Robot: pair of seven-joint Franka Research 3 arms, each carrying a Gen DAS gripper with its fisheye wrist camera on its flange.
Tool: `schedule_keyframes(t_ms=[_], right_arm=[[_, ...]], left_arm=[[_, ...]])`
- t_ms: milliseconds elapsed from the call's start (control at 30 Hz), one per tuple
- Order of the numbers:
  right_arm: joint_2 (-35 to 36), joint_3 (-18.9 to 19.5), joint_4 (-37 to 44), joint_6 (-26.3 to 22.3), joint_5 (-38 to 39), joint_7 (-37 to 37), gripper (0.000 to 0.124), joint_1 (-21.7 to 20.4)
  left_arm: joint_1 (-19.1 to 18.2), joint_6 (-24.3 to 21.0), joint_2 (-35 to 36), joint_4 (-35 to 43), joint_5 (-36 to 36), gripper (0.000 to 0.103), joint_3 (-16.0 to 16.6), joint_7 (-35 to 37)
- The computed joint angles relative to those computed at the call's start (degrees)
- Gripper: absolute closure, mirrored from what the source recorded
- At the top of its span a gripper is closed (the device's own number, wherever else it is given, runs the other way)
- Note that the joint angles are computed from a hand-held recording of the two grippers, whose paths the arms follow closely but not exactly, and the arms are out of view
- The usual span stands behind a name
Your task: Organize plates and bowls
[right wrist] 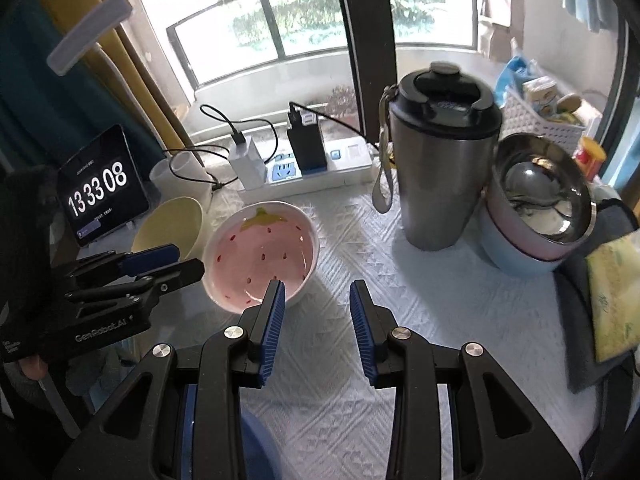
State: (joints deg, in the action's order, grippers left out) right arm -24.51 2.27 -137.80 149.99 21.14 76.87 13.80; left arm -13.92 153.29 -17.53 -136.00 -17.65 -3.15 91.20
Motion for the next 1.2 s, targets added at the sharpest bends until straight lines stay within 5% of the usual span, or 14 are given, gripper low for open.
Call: schedule_keyframes(t_ms=[467,1200], right_arm=[[11.0,-0.8,6.9,-3.2,3.4,-2.3,0.088,0.2],[18.1,0.0,9.6,-3.2,3.7,-2.1,0.089,-0.4]], left_arm=[[0.9,-4.5,4.5,3.6,-10.9,0.057,1.0,8.4],[2.2,-1.5,5.9,4.0,-7.7,0.058,-1.1,9.1]])
